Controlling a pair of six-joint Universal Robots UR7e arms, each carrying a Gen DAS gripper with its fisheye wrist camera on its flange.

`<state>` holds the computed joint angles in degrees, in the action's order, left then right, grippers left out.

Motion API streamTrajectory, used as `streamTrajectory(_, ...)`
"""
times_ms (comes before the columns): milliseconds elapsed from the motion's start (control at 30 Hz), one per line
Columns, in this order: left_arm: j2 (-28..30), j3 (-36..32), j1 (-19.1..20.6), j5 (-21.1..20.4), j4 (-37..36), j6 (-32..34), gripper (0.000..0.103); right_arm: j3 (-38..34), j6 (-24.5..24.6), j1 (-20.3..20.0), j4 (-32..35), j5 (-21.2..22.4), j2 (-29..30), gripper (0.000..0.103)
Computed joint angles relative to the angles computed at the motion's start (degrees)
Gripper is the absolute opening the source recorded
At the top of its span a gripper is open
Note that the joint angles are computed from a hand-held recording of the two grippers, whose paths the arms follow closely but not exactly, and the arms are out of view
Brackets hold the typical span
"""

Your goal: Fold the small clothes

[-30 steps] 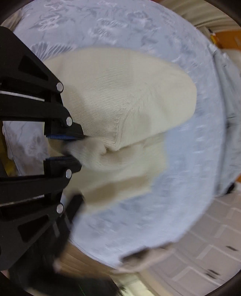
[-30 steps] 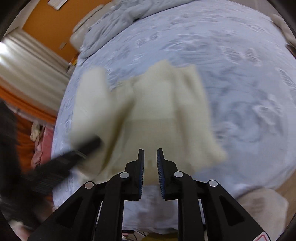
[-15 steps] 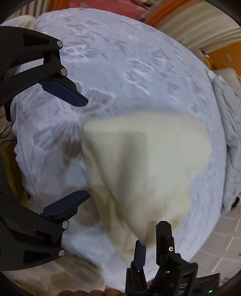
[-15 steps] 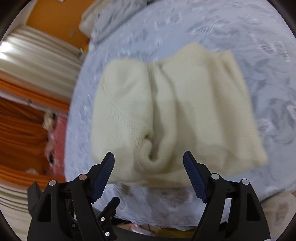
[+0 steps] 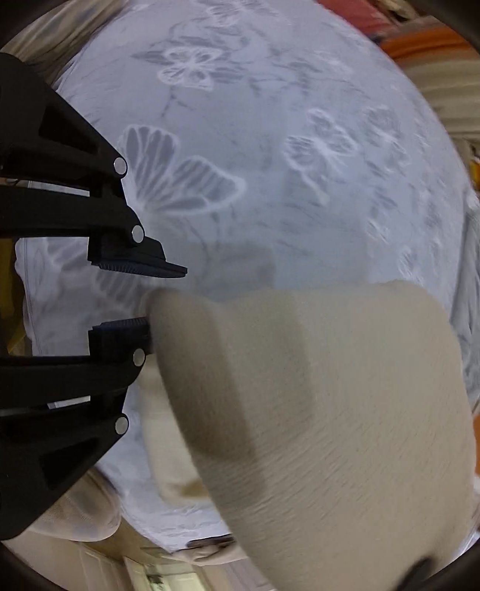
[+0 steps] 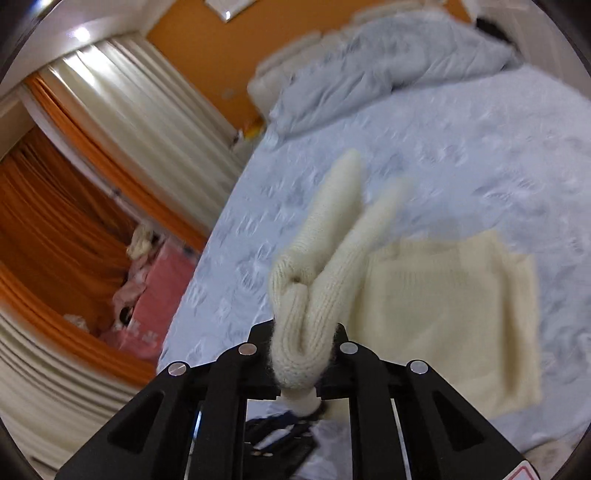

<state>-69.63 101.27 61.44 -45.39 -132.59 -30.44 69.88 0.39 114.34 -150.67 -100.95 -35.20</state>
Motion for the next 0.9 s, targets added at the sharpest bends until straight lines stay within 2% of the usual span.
streamTrajectory(67, 1.4, -1.4, 0.3, -1.2, 2.7, -0.6, 0.015, 3.9, 5.4, -3.9, 1.4, -4.5, -2.1, 0.011)
streamTrajectory(133, 2.7, -2.2, 0.9, -2.0, 4.4, -0.2, 0.015, 6.7, 11.8, -8.5, 6.5, -9.2, -3.0, 0.01)
streamTrajectory(167, 3.4, -2.5, 1.0, -2.3, 4.9, 0.3, 0.016, 7.5, 13.1, -9.2, 7.7, -10.6, -3.1, 0.011)
streamTrajectory(267, 4.9, -3.4, 0.0, -0.1, 7.4, 0.3, 0.016, 10.9, 15.1, -10.7, 5.1, -7.1, -4.7, 0.01)
streamTrajectory(333, 4.9, -3.8, -0.1, -0.1, 8.4, -0.6, 0.016, 10.0, 14.1, -9.6, 4.2, -7.6, -4.5, 0.01)
streamTrajectory(433, 4.2, -4.6, -0.3, -1.2, 9.7, -1.6, 0.016, 12.3, 11.9, -8.8, -1.7, -4.9, -6.8, 0.01)
streamTrajectory(500, 4.4, -5.2, -0.5, -0.9, 10.6, -0.8, 0.017, 11.7, 11.3, -8.5, 0.4, -7.6, -6.7, 0.01)
streamTrajectory(567, 5.1, -5.2, -0.9, 0.2, 12.2, -1.1, 0.019, 9.1, 13.5, -9.3, 8.4, -10.8, -4.6, 0.012)
streamTrajectory(600, 5.6, -6.1, -0.5, 0.5, 13.4, -1.0, 0.019, 9.1, 14.8, -10.2, 10.5, -10.1, -4.5, 0.012)
streamTrajectory(667, 5.8, -6.2, -0.9, 1.1, 15.6, -1.7, 0.021, 10.6, 17.0, -10.8, 9.1, -8.5, -5.9, 0.018)
streamTrajectory(700, 5.4, -6.0, -1.5, 1.5, 17.0, -2.4, 0.029, 11.5, 17.3, -10.5, 7.7, -8.6, -6.7, 0.021)
streamTrajectory(733, 4.7, -5.8, -2.0, 2.0, 18.2, -3.0, 0.05, 12.4, 17.3, -9.9, 6.4, -10.1, -7.8, 0.031)
streamTrajectory(767, 3.5, -4.9, -2.4, 2.0, 17.6, -2.8, 0.061, 12.6, 16.8, -9.2, 5.7, -12.3, -8.1, 0.038)
streamTrajectory(800, 1.9, -3.2, -2.9, 1.7, 15.1, -1.8, 0.07, 12.2, 15.8, -8.3, 5.1, -15.0, -8.1, 0.039)
streamTrajectory(833, 0.7, -2.1, -3.3, 1.5, 13.5, -1.1, 0.072, 11.7, 13.3, -7.0, 3.6, -17.7, -8.1, 0.039)
streamTrajectory(900, -1.4, -0.4, -4.1, 2.1, 12.9, -0.5, 0.073, 9.7, 9.4, -6.2, 2.9, -17.2, -7.7, 0.039)
